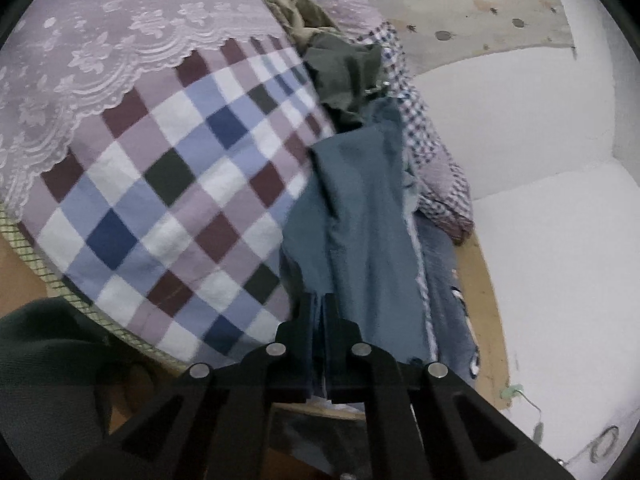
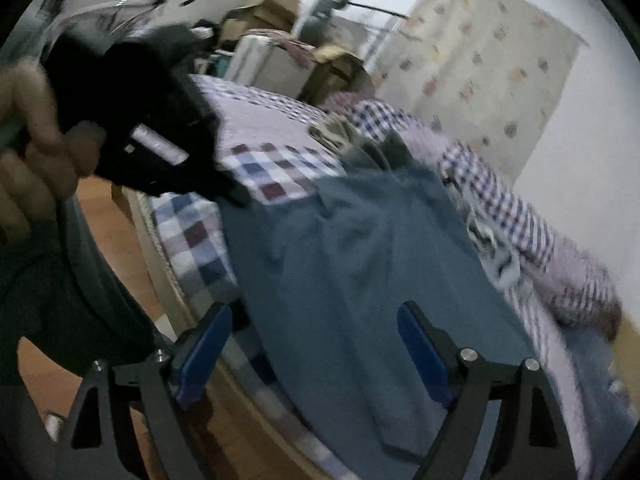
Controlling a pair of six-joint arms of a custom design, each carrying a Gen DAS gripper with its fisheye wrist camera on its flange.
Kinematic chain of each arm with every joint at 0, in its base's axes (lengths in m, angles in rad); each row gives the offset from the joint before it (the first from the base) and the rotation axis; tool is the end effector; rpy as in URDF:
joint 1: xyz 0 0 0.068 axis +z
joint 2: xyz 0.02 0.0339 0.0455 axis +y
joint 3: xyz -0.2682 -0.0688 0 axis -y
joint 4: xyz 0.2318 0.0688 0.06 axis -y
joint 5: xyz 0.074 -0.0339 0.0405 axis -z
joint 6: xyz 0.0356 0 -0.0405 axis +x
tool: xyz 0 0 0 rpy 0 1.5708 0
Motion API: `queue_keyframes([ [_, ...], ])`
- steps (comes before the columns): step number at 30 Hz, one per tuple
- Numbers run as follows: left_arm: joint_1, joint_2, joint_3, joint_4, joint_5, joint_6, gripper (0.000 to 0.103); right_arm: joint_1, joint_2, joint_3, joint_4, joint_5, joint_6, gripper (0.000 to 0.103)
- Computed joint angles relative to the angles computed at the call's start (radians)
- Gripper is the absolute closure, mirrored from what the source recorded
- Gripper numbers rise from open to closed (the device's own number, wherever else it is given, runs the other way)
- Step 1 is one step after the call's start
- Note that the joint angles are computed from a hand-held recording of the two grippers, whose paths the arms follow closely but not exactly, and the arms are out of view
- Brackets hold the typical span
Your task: Fold clothes
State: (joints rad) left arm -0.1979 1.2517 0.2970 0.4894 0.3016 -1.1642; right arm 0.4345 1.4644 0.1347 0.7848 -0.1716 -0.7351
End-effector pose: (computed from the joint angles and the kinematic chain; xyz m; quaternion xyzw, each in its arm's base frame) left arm 0.2090 -0.0527 0.1652 -0.3211 0.7818 -0.4261 0.3228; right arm 0.1774 0.0890 0.1129 -0.5143 0.7006 0.0006 0.4946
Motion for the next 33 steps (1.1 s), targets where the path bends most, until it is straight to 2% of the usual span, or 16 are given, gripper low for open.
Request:
queue_keyframes([
  [4, 0.007, -0.02, -0.027, 0.065, 0.043, -0.022, 0.101, 0.149, 0.139, 0.001, 0.182, 0.143, 0.022, 0.015],
  [9, 0.006, -0.01, -0.034, 0.134, 0.083, -0.043, 0.101, 0.259, 0.313, 0.085, 0.327, 0.309, 0.042, 0.015],
  [12, 0.011, -0.011, -0.042, 0.177, 0.098, -0.062, 0.101, 0.279, 0.376, 0.165, 0.32, 0.358, 0.036, 0.015],
  [17, 0.024, -0.027, -0.057, 0.19, 0.099, -0.086, 0.102, 0.265, 0.424, 0.273, 0.263, 0.369, 0.029, 0.019],
  [18, 0.024, -0.026, -0.057, 0.194, 0.099, -0.089, 0.102, 0.26, 0.433, 0.295, 0.247, 0.376, 0.029, 0.028],
  [19, 0.026, -0.02, -0.062, 0.213, 0.1, -0.099, 0.102, 0.252, 0.44, 0.317, 0.23, 0.383, 0.028, 0.046],
  [21, 0.026, -0.007, -0.057, 0.224, 0.097, -0.104, 0.102, 0.234, 0.458, 0.369, 0.178, 0.39, 0.034, 0.06],
  [23, 0.022, 0.015, -0.031, 0.21, 0.098, -0.091, 0.102, 0.214, 0.462, 0.401, 0.126, 0.387, 0.04, 0.066],
  [24, 0.021, 0.015, -0.023, 0.197, 0.098, -0.085, 0.102, 0.203, 0.469, 0.423, 0.091, 0.388, 0.043, 0.083],
  [25, 0.025, 0.017, -0.018, 0.194, 0.102, -0.084, 0.102, 0.191, 0.47, 0.437, 0.063, 0.378, 0.047, 0.093],
  [27, 0.036, 0.018, -0.009, 0.192, 0.11, -0.087, 0.102, 0.161, 0.439, 0.439, 0.012, 0.315, 0.055, 0.095],
  [28, 0.051, 0.025, -0.006, 0.199, 0.119, -0.093, 0.097, 0.145, 0.418, 0.441, -0.02, 0.281, 0.057, 0.096],
  [30, 0.077, 0.043, 0.012, 0.194, 0.132, -0.103, 0.08, 0.113, 0.376, 0.455, -0.092, 0.217, 0.058, 0.096],
  [32, 0.089, 0.054, 0.053, 0.146, 0.124, -0.079, 0.043, 0.078, 0.336, 0.476, -0.164, 0.156, 0.063, 0.096],
  [33, 0.093, 0.059, 0.076, 0.118, 0.117, -0.064, 0.038, 0.062, 0.314, 0.481, -0.196, 0.128, 0.068, 0.096],
])
